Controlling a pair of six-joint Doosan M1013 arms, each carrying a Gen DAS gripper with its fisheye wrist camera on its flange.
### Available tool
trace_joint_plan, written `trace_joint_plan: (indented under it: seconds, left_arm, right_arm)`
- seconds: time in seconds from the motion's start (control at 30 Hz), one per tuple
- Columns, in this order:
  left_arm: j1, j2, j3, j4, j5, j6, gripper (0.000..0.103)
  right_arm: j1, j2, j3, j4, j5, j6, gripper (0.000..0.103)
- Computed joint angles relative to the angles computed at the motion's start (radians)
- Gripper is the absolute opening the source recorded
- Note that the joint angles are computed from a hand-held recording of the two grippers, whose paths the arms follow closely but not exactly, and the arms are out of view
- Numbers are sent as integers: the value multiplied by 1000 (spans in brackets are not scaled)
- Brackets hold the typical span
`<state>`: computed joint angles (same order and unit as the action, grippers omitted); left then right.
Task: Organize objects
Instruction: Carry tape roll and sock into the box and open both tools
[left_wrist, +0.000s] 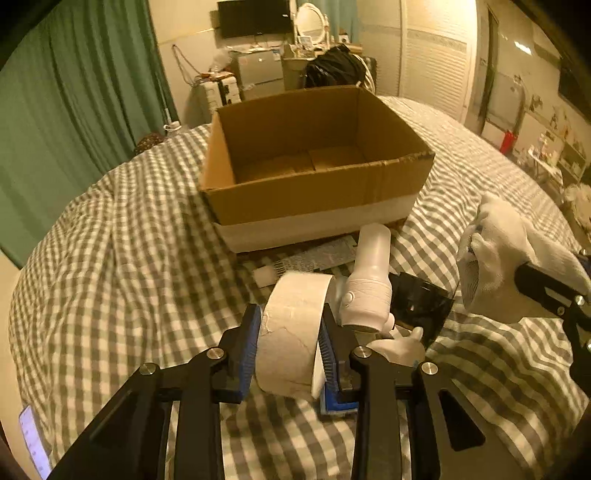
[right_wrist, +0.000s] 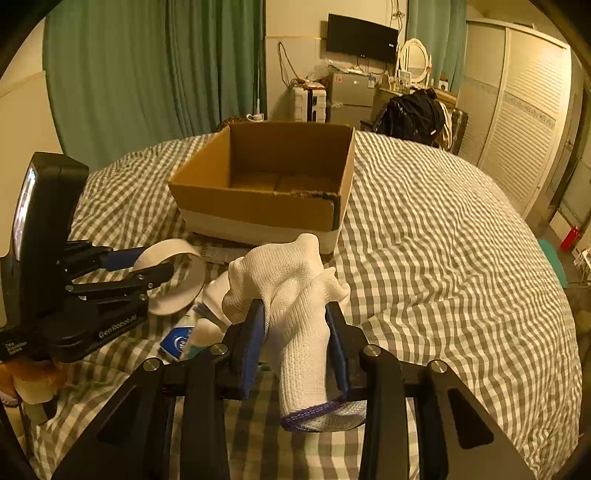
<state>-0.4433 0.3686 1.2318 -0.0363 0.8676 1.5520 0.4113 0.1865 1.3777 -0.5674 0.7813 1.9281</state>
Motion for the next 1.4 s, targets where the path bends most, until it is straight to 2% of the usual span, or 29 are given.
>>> trace_joint_plan:
  seconds: [0.37,0.6,0.77,0.9,1.13,1.4]
  left_arm:
    - [20,-62,25,-19,-32,-48,30]
    - [34,-63,-21,-39,-30,-32,30]
    - [37,-44,-78,-32,-32,-23,30]
    - [47,2,-163,-50,-7,-19,30]
    - [52,113,-354,8,53,-49,30]
    - [56,240,-546,30,124,-69,30]
  right_arm:
    - [36,-31,19,-42,-24,28,32]
    - [59,-35,4,-96,-46,30,32]
    - [51,-21,-43,-38,-65,-38,32]
    - [44,10,-108,-15,-62,-78,32]
    - [18,82,-253,64,-42,-151,32]
    - [-22,242,-519,207,61,-226,32]
